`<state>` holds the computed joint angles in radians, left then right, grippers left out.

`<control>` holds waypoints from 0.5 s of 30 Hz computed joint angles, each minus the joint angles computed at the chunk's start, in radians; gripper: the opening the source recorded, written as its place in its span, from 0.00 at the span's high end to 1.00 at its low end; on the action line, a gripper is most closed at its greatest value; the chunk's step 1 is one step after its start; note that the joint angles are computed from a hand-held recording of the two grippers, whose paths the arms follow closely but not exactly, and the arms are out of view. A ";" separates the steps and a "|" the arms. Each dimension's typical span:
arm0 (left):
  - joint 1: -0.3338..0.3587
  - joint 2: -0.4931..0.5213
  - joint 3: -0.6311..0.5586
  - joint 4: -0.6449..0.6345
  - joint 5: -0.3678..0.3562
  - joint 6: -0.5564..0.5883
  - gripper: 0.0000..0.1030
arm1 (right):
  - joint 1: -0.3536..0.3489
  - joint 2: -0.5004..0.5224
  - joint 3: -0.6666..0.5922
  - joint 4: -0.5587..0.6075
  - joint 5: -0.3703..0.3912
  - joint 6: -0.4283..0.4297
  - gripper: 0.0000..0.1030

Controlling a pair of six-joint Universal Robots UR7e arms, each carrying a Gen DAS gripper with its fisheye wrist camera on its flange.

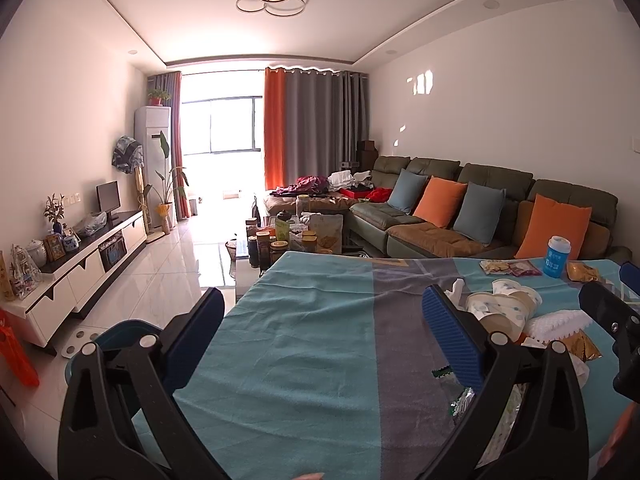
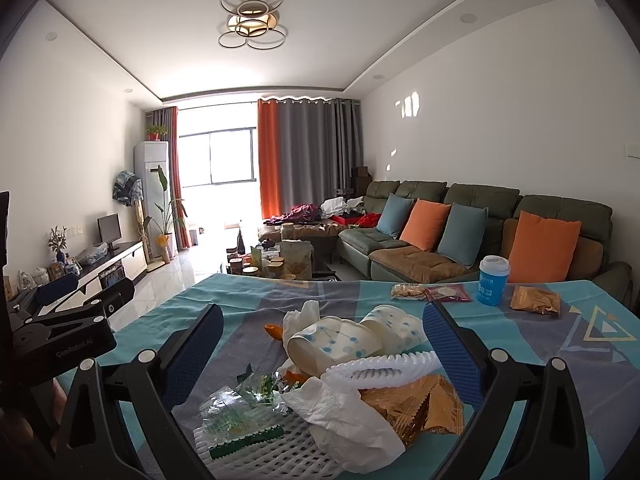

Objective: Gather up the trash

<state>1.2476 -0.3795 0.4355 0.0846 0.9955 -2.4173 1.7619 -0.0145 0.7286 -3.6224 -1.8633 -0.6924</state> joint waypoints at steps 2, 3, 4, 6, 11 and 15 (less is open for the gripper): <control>0.000 -0.001 0.004 -0.005 0.002 0.002 0.05 | 0.000 0.003 -0.005 0.000 0.000 -0.002 0.06; 0.000 -0.001 0.004 -0.005 0.003 0.003 0.05 | 0.000 0.002 -0.004 0.000 0.000 -0.002 0.06; 0.000 -0.001 0.003 -0.003 0.003 0.002 0.05 | 0.000 0.002 -0.004 0.000 -0.001 -0.001 0.06; -0.001 -0.004 0.011 -0.007 0.003 0.000 0.05 | -0.001 0.000 -0.002 0.002 0.001 0.001 0.06; -0.002 -0.003 0.009 -0.005 0.003 -0.001 0.05 | -0.001 0.003 -0.008 0.005 0.002 -0.001 0.06; -0.002 -0.005 0.014 -0.009 0.004 -0.002 0.05 | -0.001 0.003 -0.007 0.004 0.000 0.000 0.06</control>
<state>1.2460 -0.3847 0.4498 0.0758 0.9998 -2.4190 1.7612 -0.0111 0.7215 -3.6180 -1.8628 -0.6922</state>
